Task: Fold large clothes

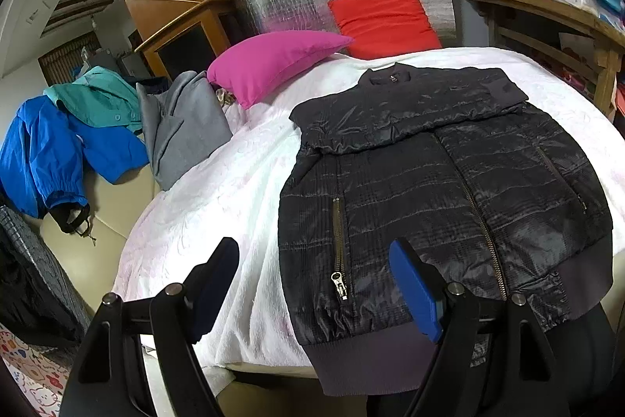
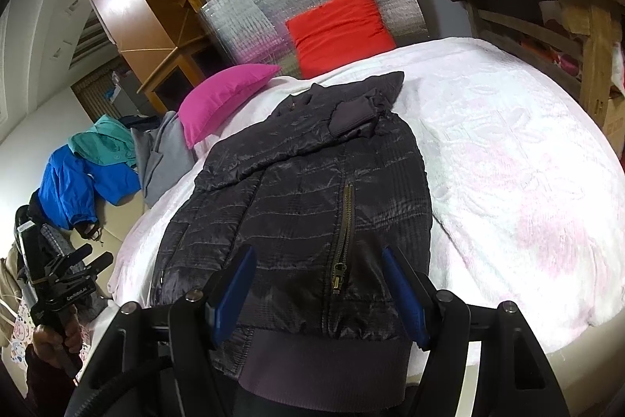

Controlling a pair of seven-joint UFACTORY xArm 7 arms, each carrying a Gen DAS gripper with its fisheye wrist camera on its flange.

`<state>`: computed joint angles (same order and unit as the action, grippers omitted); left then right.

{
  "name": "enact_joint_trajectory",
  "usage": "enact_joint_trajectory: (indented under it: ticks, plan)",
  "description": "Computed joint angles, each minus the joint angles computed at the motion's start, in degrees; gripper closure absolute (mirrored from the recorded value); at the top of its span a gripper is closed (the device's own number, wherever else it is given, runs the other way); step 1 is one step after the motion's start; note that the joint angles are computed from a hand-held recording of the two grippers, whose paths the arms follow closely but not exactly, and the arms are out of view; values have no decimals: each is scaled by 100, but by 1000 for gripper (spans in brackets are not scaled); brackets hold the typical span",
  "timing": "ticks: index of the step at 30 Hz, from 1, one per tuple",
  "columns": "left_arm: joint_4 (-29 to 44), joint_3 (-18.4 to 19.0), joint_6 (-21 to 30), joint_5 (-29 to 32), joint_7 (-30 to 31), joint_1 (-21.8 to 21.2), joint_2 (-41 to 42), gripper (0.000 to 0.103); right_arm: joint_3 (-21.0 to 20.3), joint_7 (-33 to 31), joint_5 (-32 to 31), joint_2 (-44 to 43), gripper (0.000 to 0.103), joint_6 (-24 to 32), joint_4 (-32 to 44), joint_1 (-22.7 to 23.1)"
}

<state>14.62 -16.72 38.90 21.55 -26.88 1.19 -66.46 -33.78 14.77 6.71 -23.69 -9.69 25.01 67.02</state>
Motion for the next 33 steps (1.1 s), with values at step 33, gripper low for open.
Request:
enact_joint_trajectory:
  ticks: [33]
  plan:
    - [-84,22,-4,37,18,63,-116,23,72,-85,36,-59,33,16,28,51]
